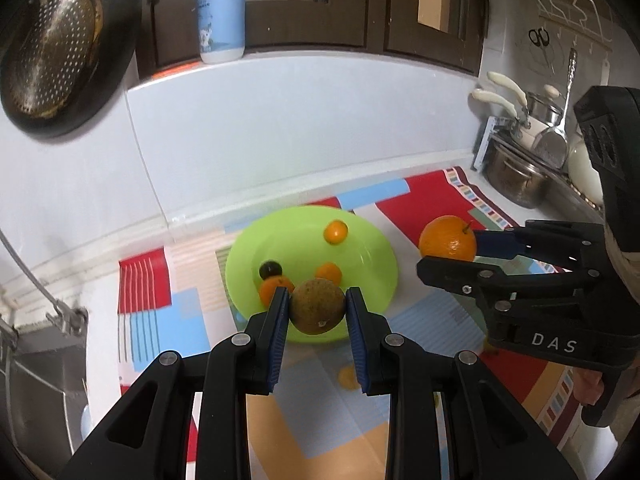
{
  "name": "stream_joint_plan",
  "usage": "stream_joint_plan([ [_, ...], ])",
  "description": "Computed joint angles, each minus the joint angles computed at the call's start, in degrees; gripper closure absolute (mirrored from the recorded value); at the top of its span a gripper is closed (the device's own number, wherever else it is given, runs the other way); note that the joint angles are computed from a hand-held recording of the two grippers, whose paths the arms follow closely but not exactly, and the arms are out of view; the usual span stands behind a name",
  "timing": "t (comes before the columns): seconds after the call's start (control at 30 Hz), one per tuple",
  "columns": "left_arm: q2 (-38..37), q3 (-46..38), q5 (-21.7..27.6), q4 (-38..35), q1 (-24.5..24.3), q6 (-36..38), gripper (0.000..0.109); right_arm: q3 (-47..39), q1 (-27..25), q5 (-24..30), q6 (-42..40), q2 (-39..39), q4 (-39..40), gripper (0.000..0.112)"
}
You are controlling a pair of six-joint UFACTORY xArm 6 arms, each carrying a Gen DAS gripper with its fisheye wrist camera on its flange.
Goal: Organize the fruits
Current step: 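Carry the tan fruit and mandarin onto the green plate and open both tools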
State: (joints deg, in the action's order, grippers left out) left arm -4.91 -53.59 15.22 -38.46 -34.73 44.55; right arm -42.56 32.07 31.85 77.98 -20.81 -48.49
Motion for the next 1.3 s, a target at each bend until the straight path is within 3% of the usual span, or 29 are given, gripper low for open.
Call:
stream_joint_plan([
  [0.6, 14.54, -16.05, 1.81, 0.94, 2.11, 0.63, 0.080, -10.27, -8.93, -6.86, -15.12, 11.70, 7.49, 0.070],
  [1.03, 26.87, -28.43, 6.84, 4.40, 3.81, -4.02, 0.080, -17.10, -13.97, -12.15, -33.19, 23.85, 22.69, 0.070],
  [1.3, 33.66, -35.61, 9.21, 8.62, 4.39, -7.51, 0.080, -21.20, -15.34, -12.39, -41.08, 30.01, 29.29, 0.070],
])
